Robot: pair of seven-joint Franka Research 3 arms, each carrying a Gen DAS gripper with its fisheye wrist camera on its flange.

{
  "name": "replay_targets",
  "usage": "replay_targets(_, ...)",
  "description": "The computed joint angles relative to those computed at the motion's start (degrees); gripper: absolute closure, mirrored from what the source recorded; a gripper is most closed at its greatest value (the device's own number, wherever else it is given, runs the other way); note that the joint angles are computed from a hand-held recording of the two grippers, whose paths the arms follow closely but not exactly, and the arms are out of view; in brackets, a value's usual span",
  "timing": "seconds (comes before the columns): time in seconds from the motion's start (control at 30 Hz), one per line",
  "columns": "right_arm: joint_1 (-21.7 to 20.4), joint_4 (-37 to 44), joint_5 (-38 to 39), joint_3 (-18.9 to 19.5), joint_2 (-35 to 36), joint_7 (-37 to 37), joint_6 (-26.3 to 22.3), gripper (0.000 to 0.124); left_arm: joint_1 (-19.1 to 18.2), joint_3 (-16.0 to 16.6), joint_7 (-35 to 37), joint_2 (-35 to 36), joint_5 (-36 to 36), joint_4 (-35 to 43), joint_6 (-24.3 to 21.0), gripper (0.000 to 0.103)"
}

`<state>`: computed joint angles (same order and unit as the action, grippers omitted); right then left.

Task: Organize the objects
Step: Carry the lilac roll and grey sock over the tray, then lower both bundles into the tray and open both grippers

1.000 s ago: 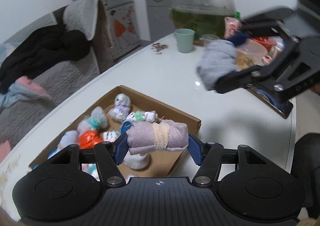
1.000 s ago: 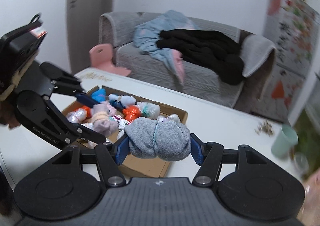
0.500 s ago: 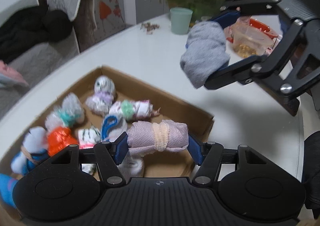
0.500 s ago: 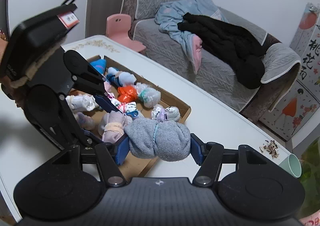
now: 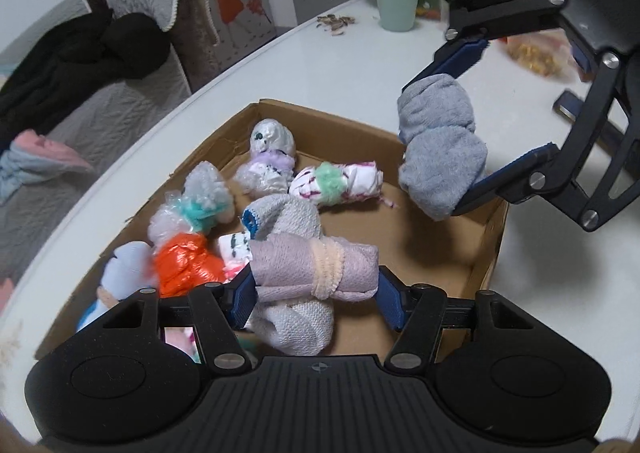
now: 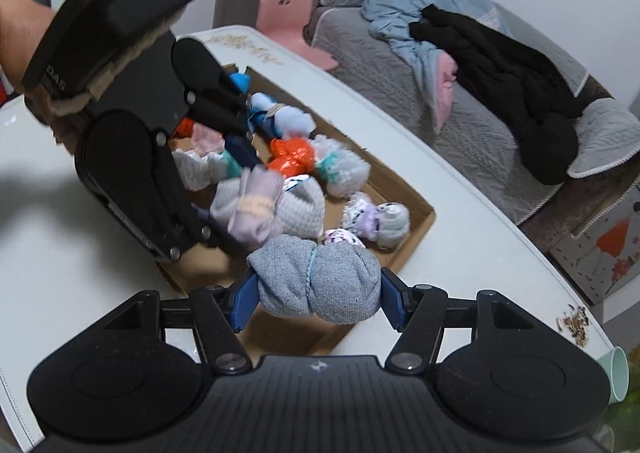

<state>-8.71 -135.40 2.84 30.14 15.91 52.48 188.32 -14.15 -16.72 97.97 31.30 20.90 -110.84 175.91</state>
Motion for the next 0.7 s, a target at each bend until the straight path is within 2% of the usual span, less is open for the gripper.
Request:
replay_targets(0.03,1.5,0.3,-0.1,-1.4,0.1,-0.3,-0.6,0.066,1.0,-1.2,0.8,0.0,-0.2,-0.3,0.2,0.037)
replay_targets(0.1,3.8,0.6,0.3,-3.5,0.1,-1.0,-1.3,0.066,4.9,-5.8,3.2,0.0,-1.8,-1.1,0.8,0.037)
replay_targets(0.2,2.3,0.3,1.7,-2.0,0.0,-2.2,-1.2,0.066,9.5,-11.6,7.0,0.6,-3.6,-1.8,1.2,0.037)
replay_targets(0.23,0.7,-0.2,1.9,-0.6,-0.3,-2.5,-1.2,0.066,10.7,-13.1,8.0,1.1,-4.2,-1.8,1.3,0.037)
replay_targets(0.3,0.3,-0.7,2.3,-0.5,-0.9,-3.0,-1.1,0.066,13.9,-17.3,10.6,2.7,-5.6,-1.7,1.1,0.037)
replay_targets(0.4,-0.9,-1.4,3.0,0.1,-1.8,-3.8,-1.8,0.065,13.6,-17.8,12.1,3.7,-6.5,-1.0,-0.6,0.037)
replay_targets(0.47,-1.7,-1.3,3.9,0.8,-1.9,-4.8,-2.5,0.065,12.0,-16.1,12.0,3.8,-7.3,-0.5,-1.8,0.037)
replay_targets(0.53,-0.2,-1.0,4.8,-0.5,-1.8,-6.1,-2.9,0.065,12.4,-16.5,12.8,4.2,-8.8,0.0,-3.4,0.037)
replay_targets(0.6,-0.9,-0.4,5.9,0.6,-1.1,-8.0,-3.5,0.065,11.4,-15.4,13.0,4.0,-9.8,0.5,-4.7,0.037)
replay_targets(0.7,-0.5,1.2,6.9,0.7,0.0,-10.9,-5.6,0.065,11.5,-15.6,14.5,4.0,-12.0,0.9,-6.3,0.037)
